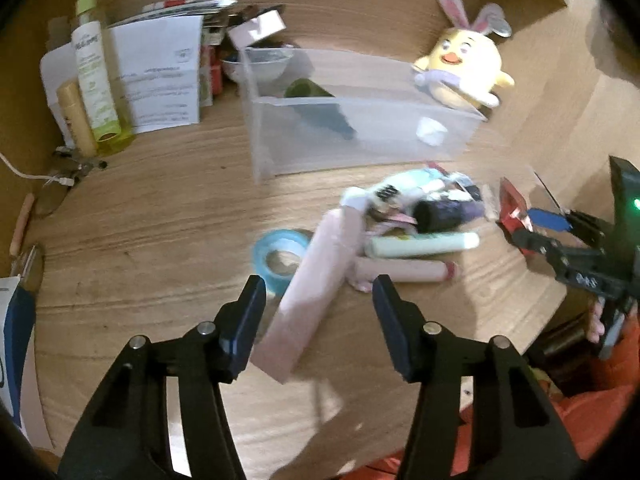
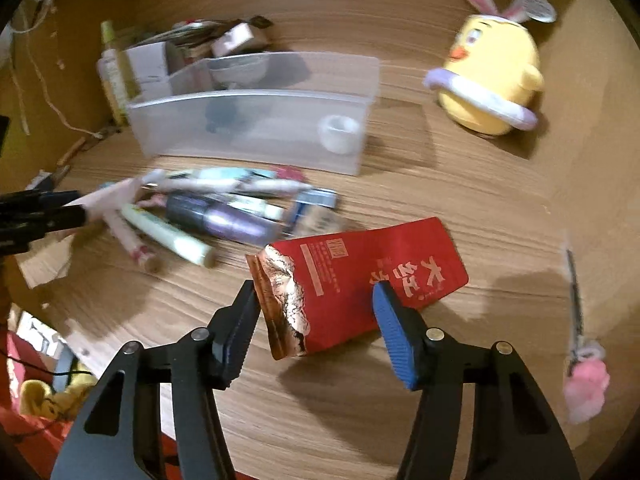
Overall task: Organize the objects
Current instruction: 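Grasp pink tube with left tool while right tool grasps red tea packet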
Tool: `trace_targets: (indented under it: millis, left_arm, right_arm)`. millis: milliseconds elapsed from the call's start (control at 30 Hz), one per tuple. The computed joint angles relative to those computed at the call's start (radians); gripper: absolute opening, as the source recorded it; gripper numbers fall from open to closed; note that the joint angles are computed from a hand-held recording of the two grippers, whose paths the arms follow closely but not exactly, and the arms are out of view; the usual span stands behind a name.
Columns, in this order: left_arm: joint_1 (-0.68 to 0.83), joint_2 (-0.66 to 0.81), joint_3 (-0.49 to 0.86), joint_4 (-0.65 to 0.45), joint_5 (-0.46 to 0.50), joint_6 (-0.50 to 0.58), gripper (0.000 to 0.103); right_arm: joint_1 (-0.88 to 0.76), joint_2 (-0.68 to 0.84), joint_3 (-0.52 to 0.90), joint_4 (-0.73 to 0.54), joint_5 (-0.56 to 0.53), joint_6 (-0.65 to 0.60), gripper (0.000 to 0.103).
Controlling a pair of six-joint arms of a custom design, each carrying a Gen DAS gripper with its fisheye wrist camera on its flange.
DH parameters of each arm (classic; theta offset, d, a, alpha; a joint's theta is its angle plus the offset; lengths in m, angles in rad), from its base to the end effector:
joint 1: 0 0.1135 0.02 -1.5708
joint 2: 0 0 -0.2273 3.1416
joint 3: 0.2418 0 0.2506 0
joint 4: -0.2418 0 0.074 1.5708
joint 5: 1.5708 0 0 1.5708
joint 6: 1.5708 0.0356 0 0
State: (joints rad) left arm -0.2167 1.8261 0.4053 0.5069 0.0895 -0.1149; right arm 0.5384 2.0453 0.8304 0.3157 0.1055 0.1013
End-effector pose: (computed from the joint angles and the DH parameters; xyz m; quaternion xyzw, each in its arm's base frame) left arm 0.2336 -0.0547 0.0151 0.0625 0.9436 -0.0950 0.3108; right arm 0.2878 0.1675 0.0229 -0.1875 0.9242 0.0562 0.3280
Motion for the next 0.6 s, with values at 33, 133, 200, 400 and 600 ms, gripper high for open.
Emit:
trace_targets:
  millis: [33, 133, 200, 400, 600]
  left_arm:
    - [-0.017, -0.003, -0.002, -0.005, -0.003, -0.005, 0.055]
    - [-0.079, 0.002, 0.002, -0.027, -0.017, -0.016, 0.055]
    - [-0.111, 0.011, 0.015, -0.046, -0.037, -0.019, 0.055]
    - [-0.089, -0.010, 0.072, -0.101, -0.044, -0.031, 0.056]
    - [-0.072, 0.060, 0.210, -0.169, -0.090, -0.016, 0.055]
  right_arm:
    - [-0.010, -0.007, -0.012, 0.002, 0.009, 0.001, 0.055]
    - [-0.043, -0.032, -0.044, 0.000, 0.015, 0.008, 0.056]
    - [-0.065, -0.052, -0.065, 0.000, -0.013, 0.022, 0.064]
    - [-0.111, -0.094, -0.116, 0.057, -0.084, 0.131, 0.082]
    - [-0.176, -0.028, -0.058, 0.026, -0.199, 0.273, 0.086]
